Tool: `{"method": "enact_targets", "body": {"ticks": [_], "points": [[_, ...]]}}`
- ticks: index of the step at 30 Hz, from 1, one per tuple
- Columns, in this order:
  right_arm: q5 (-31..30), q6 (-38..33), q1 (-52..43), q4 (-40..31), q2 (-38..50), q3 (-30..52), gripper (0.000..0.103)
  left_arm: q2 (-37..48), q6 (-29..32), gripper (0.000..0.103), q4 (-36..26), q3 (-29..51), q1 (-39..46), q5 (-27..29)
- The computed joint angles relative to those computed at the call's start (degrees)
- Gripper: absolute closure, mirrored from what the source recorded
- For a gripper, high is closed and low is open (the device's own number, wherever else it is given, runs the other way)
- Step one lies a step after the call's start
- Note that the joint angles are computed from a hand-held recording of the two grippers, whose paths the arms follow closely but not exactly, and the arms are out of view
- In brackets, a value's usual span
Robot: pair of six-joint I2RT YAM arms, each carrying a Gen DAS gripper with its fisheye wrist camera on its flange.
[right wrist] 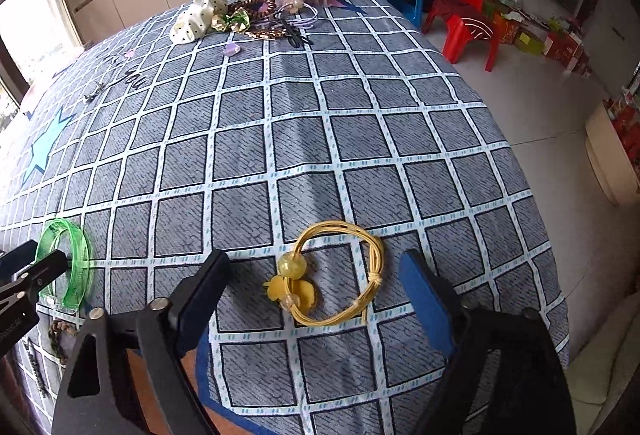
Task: Organize jewelry
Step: 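Grasp the green bangle with the left tool while the right tool grasps the gold hair tie, then carry both items into the white box and open both tools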
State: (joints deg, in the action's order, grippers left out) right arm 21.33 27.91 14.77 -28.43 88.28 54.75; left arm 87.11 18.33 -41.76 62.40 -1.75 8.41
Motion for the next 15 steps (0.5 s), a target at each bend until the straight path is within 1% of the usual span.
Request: {"method": "enact_targets", "body": {"ticks": [1,2,3,4,5,7,10,15], "points": [[0.2,0.0,0.5,-0.2,-0.2,0.0,0.037,-0.1,0.1,0.08,0.0,0.0,-0.1,0.0],[0.3,0.2,0.9,-0.4,-0.6,-0.1,0.05,0.0,0.2,0.089,-0.2,0.1,0.1,0.6],[0.5,0.4,1.1,-0.5,-0.8,-0.1,0.057,0.2,0.3,0.089,-0.9,0.6,0.5,1.7],[0.4,0.6,1.3,-0.6,-1.1,-0.2,0.071,0.4,0.4,0.089,-1.7,1.0,0.9,2.7],[0.2,0.6,1.3,-0.4,-1.5,-0.5,0.082,0.4,0.4,0.089,-2.3,1.3,1.3,3.4],[-0.6,0.9,1.1,0.1,-2.5,-1.3,0.082,-0.5,0.9,0.089,-2.9,1.2,2.0,4.5],[-2.2,1.8,1.0,1.4,-6.2,-3.6,0.082,-2.2,1.6,0.089,-4.4,1.2,3.4,6.4],[-3.9,2.4,2.4,0.0,-12.4,-5.1,0.082,-4.9,3.4,0.089,-7.8,2.5,5.7,9.8]]}}
